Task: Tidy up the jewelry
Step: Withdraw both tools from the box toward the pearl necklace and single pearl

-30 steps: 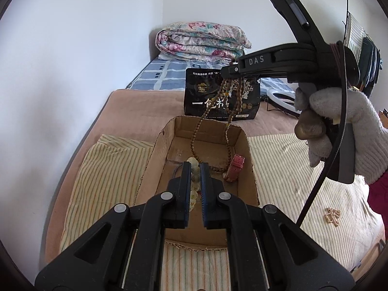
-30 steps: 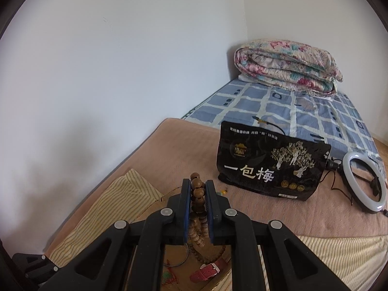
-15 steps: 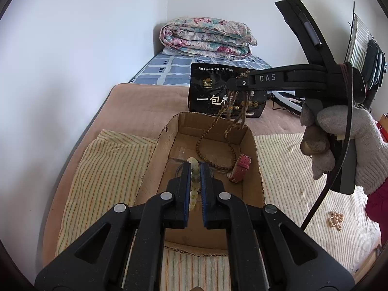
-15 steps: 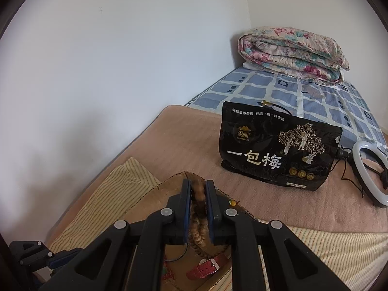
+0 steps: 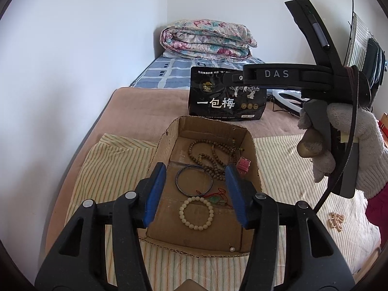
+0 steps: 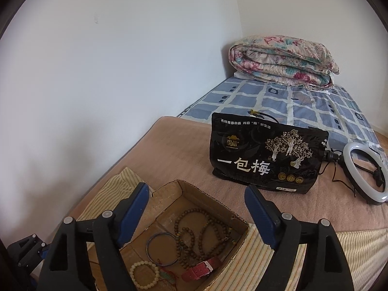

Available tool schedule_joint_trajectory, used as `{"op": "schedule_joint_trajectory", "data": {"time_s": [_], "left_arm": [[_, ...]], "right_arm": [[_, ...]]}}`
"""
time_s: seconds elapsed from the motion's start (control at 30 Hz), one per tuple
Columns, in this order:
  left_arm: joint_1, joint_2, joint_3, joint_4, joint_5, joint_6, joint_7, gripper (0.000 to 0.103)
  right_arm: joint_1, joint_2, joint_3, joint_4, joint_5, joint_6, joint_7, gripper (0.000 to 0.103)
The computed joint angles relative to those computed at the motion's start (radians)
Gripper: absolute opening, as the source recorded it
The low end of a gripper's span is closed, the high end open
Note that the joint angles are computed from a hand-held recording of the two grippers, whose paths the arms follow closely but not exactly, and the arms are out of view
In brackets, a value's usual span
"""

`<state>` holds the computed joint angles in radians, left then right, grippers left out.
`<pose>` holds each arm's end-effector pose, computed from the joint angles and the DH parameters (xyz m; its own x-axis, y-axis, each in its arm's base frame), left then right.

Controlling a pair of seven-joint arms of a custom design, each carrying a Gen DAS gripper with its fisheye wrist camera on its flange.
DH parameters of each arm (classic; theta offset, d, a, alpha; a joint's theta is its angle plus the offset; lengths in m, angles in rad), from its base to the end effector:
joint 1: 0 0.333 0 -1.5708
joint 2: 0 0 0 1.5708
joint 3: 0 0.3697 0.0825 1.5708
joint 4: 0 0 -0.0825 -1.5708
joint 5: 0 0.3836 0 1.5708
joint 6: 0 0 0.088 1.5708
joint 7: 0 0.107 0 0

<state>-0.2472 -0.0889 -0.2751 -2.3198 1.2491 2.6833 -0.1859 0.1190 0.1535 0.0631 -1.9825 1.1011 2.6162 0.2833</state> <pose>0.4311 -0.2857 0.4612 0.1513 -0.9859 0.0712 -0.6381 -0.1524 -0.7547 0.6206 0.0919 0.4853 0.6229 -0.7659 -0.1591 -0.5867 -0.3229 -0.7426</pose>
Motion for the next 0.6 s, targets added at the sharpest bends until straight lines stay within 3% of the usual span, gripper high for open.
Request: {"op": "schedule_joint_trajectory", "data": {"time_s": [0.4, 0.6], "left_arm": [[-0.011, -0.019, -0.016, 0.004, -0.005, -0.014, -0.004, 0.052], [-0.022, -0.023, -0.025, 0.017, 0.003, -0.028, -0.008, 0.052]], "right_arm": [[-0.012, -0.077, -0.029, -0.054, 0.039, -0.013, -0.046, 0.085], [-0.031, -0.149, -0.07, -0.097, 0.071, -0.036, -0.085, 0.093]]}}
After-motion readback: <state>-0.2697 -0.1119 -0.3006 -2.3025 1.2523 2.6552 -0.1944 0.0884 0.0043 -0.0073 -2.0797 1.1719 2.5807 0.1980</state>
